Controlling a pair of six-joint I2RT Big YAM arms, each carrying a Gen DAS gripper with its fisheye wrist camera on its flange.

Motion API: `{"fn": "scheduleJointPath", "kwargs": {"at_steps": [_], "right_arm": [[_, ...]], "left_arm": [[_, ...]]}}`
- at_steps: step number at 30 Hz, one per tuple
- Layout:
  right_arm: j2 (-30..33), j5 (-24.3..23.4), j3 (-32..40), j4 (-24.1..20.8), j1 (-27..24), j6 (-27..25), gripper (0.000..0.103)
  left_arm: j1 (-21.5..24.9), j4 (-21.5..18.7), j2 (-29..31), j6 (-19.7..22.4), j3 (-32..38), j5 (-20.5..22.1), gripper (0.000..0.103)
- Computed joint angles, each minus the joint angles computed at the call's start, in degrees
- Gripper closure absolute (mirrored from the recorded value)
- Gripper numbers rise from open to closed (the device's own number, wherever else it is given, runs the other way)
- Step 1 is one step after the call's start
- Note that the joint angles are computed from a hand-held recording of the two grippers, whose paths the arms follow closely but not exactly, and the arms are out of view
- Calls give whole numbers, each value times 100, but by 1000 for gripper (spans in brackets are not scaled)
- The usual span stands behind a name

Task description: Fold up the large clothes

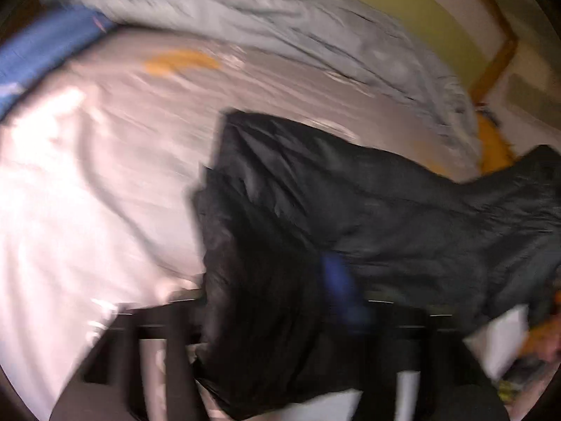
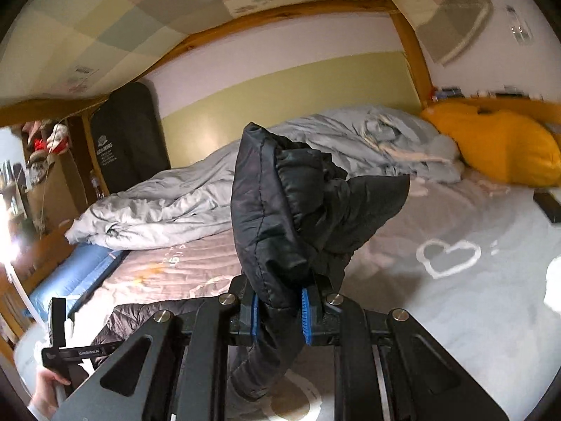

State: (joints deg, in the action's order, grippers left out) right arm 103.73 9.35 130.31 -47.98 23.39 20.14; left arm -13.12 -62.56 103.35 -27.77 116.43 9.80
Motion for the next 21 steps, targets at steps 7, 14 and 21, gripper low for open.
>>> {"fn": "scheduleJointPath", "kwargs": {"at_steps": [7,14,21], "right_arm": [[-315,-130,-230,474,93,-313,84],[-530,-1133,-782,837,451,-819,84],[137,-2240,-346,-586,798,-1473,84]], "left_arm": [[-435,570,-513,-104,-383,1680,93],[-833,349,-37,280,31,571,89],[-359,564,271,-398,92,1333,72]]}}
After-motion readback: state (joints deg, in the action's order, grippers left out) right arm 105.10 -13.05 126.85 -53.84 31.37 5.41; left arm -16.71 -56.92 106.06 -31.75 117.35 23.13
